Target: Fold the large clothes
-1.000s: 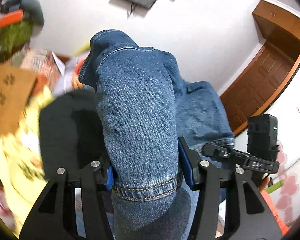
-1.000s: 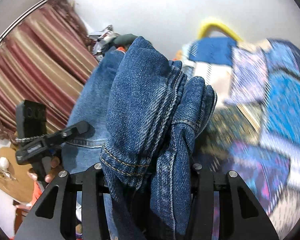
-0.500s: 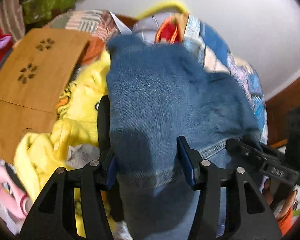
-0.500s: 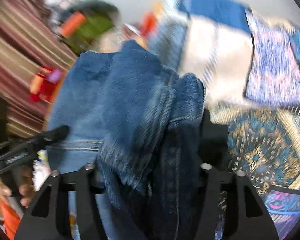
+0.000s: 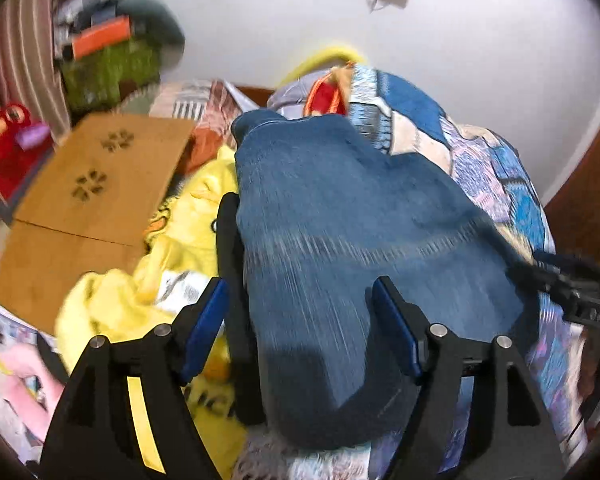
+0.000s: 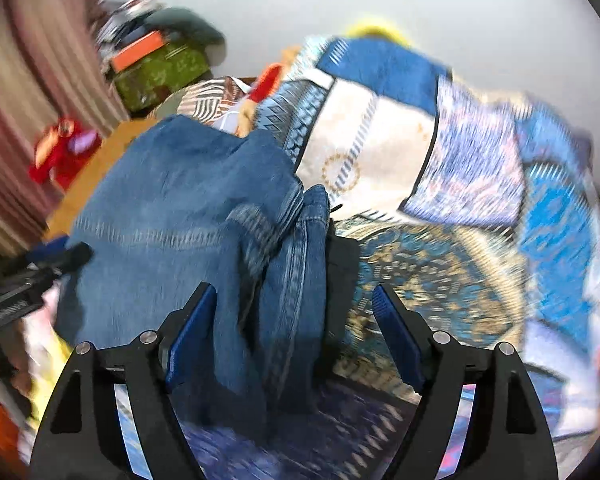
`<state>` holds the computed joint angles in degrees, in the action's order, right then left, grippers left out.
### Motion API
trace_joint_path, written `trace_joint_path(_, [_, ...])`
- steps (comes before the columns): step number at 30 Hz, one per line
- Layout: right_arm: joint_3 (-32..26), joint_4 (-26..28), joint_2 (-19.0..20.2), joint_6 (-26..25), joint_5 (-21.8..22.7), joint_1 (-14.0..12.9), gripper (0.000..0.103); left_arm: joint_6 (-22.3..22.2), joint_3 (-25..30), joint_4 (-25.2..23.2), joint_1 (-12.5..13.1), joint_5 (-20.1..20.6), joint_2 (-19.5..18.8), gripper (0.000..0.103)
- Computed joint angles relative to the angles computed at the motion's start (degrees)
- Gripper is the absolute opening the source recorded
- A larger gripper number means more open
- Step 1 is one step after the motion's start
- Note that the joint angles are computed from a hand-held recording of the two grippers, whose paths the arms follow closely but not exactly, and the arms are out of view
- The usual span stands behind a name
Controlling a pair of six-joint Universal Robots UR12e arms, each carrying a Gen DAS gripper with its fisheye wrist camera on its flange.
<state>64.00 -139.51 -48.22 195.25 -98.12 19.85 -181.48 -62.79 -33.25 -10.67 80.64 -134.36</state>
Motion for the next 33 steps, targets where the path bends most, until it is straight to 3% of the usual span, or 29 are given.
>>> trace_joint_path(3, [0.43,0.53,0.17,-4.15,-7.02,1.79,0.077,2.79,-5.38,2.26,-0.47,1.60,2.71,0.074])
trace_joint_path(7, [2.60,1.27,-1.38,-4.94,-9.89,2.76,0.077,1.33,-10.76,4.66,-0.74,4.39,5.67,0.074])
trace_joint_path(11, [7.74,-3.81,-5.69,-5.13,-7.36,3.40,0.077,-2.76,-15.50,7.28,-0.56,3.99,9.00,0.074])
trace_joint_path(19, [16.86,-21.43,-14.36,-3.72,-5.94,5.85,0.077,-3.04,-25.33,21.87,-1.57,3.99,18.89,0.074])
trace_joint_path(24, [21.78,-33.35,-18.90,-3.76,-6.07,7.75,0.077,-3.22,-31.59,34.17,-2.49,2.40,25.82,0.074])
trace_joint_path(33, [28.61,-51.41,-22.71,-8.71,-10.62,13.03,0.077,-1.19,-40.25,51.27,-6.10,7.53,32.48,0.074])
